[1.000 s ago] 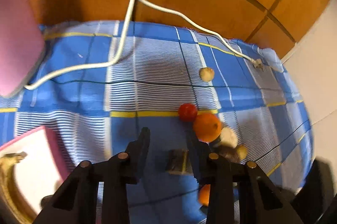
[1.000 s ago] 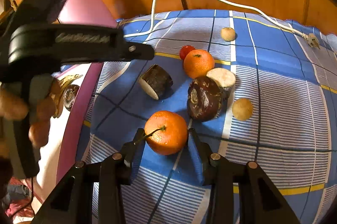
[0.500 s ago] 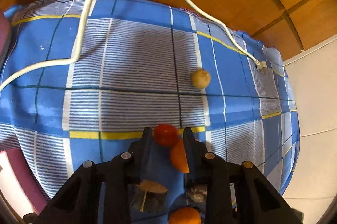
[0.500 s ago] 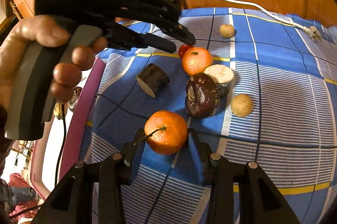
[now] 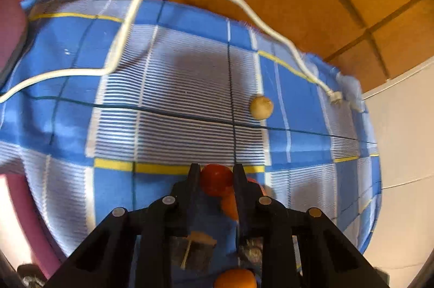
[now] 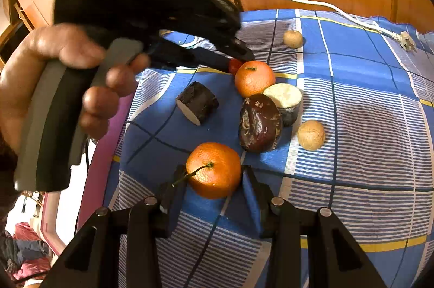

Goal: Organize fruits
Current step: 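Carry the cherry tomato into the tray and open the left gripper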

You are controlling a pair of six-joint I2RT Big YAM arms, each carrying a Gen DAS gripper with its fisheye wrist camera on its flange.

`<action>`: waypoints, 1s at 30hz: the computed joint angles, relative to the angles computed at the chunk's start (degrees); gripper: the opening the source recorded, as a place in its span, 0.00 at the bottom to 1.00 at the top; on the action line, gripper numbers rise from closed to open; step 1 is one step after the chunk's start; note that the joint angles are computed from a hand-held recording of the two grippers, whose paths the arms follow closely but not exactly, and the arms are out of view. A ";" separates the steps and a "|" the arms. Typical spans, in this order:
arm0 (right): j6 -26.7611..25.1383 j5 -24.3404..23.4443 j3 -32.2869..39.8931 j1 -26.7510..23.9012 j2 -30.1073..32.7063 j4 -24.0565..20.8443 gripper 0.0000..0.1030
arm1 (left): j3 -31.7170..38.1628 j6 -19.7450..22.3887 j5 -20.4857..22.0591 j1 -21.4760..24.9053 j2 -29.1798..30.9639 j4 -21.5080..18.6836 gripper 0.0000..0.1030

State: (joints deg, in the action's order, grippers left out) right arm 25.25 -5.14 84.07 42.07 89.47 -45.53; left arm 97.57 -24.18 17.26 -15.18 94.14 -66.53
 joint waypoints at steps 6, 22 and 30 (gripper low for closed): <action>-0.64 2.40 1.16 0.88 0.55 -1.63 0.40 | -8.61 0.80 -1.90 1.48 -10.87 4.59 0.24; -0.09 10.42 2.23 4.47 0.09 -6.51 0.39 | -34.71 4.31 -5.27 22.05 -44.83 2.27 0.24; -0.14 13.64 2.69 5.98 -0.30 -9.66 0.38 | -37.46 2.27 -2.49 21.37 -44.57 5.97 0.24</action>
State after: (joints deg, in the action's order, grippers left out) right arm 25.11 8.50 86.75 48.06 89.17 -55.19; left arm 60.11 -21.91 14.77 6.19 49.57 -60.56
